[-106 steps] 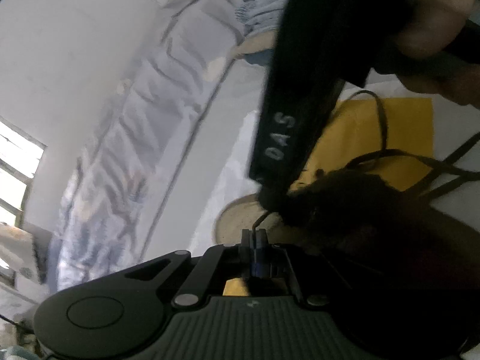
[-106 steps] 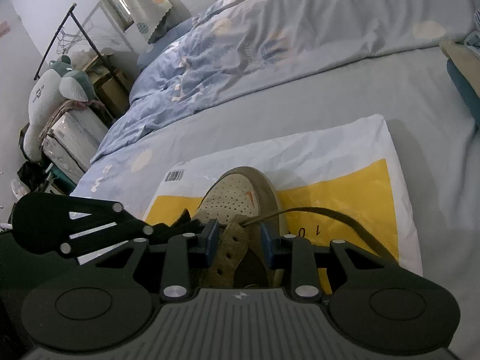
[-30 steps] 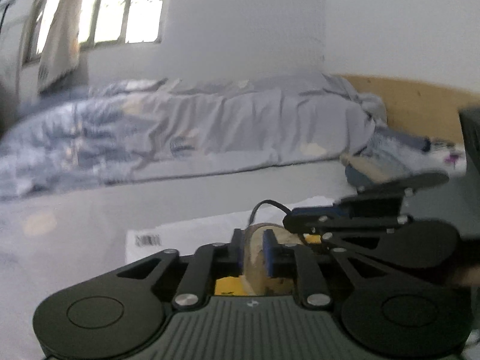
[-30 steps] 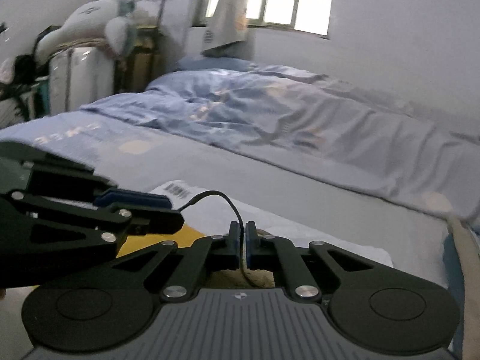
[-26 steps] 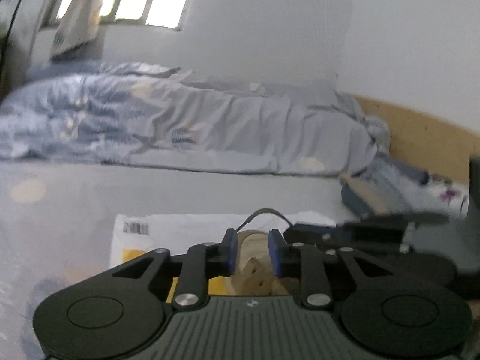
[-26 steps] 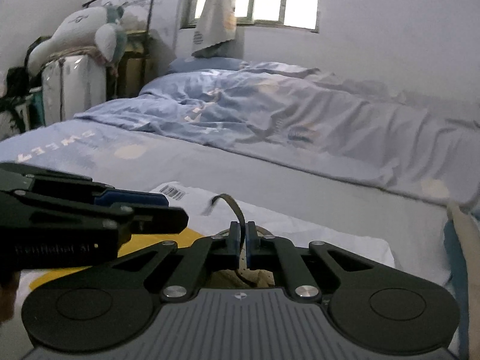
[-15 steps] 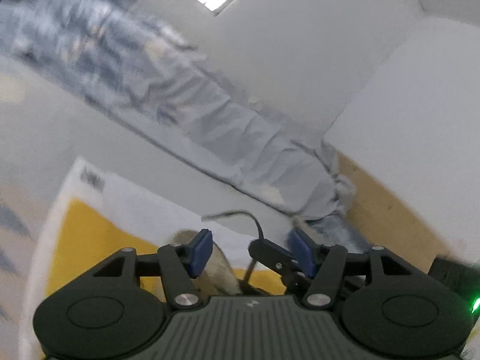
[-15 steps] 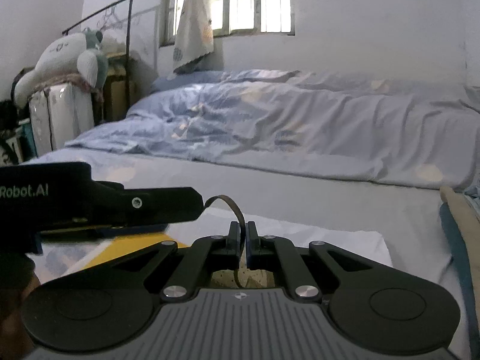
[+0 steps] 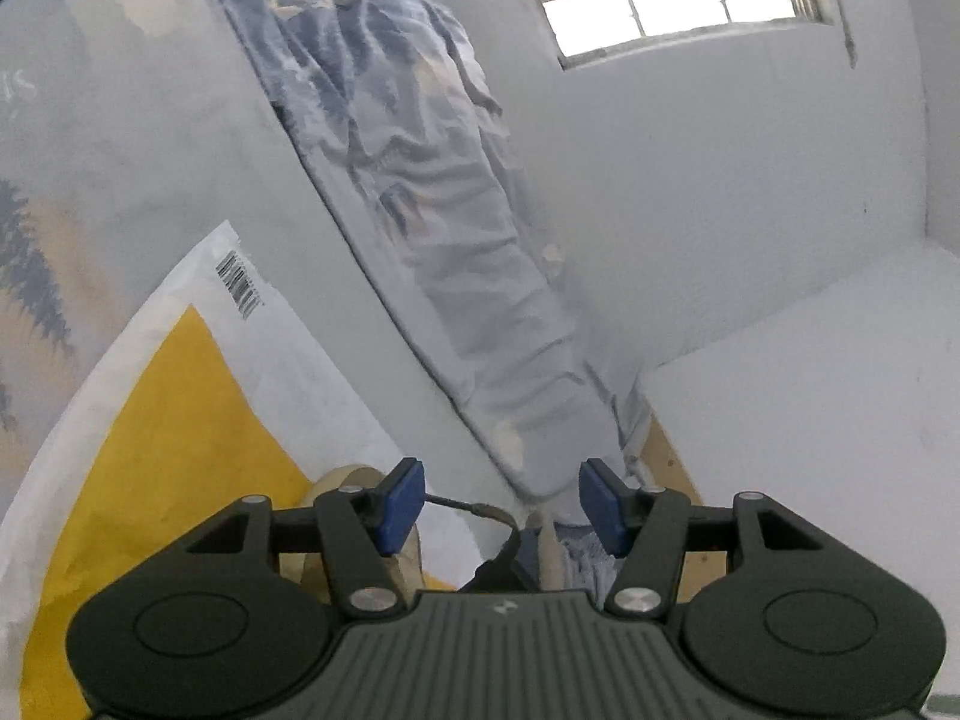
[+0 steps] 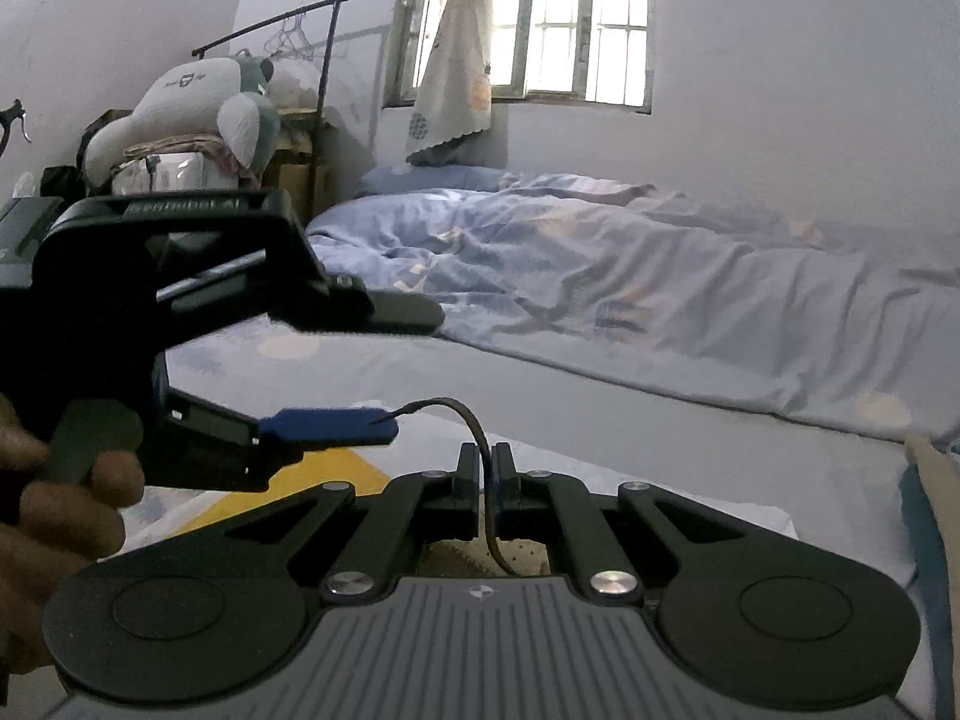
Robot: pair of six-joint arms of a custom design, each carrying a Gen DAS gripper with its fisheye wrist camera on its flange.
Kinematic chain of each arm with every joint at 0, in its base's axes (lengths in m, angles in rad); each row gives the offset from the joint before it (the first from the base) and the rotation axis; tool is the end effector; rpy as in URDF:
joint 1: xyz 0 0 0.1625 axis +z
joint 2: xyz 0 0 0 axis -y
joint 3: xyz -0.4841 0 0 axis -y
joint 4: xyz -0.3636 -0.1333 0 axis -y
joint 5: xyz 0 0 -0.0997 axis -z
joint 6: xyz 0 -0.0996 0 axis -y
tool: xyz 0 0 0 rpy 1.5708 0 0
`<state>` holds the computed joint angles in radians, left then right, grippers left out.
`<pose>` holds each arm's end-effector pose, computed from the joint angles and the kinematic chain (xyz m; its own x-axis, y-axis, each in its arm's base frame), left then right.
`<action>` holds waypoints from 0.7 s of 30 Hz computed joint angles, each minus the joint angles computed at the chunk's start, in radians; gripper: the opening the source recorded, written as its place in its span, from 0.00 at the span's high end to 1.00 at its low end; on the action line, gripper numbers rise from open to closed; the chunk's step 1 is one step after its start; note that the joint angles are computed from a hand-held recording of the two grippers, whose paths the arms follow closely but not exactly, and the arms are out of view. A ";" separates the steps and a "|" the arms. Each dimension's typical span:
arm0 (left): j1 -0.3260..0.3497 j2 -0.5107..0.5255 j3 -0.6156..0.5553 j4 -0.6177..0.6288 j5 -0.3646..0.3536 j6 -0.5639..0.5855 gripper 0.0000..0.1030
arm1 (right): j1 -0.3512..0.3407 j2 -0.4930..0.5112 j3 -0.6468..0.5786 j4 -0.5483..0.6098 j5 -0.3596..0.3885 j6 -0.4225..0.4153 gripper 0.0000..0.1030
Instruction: Lace up shoes with both hands
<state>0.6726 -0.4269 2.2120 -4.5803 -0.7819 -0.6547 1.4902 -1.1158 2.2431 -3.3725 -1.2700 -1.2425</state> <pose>-0.2352 -0.4481 0.0776 -0.9241 -0.0214 0.3817 -0.3746 0.2502 -0.8928 0.1215 -0.5175 0.2569 -0.3713 -0.7716 0.5165 -0.8950 0.1493 -0.4204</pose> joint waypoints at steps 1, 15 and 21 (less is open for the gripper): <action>0.001 0.003 -0.001 -0.010 -0.004 -0.005 0.48 | 0.000 0.001 0.002 -0.004 -0.001 0.001 0.97; 0.027 0.057 -0.036 -0.116 -0.031 -0.151 0.61 | 0.008 0.006 0.019 -0.026 -0.016 -0.031 0.97; -0.005 0.033 -0.011 -0.042 0.103 -0.154 0.62 | 0.007 0.003 0.032 -0.022 -0.014 -0.081 0.97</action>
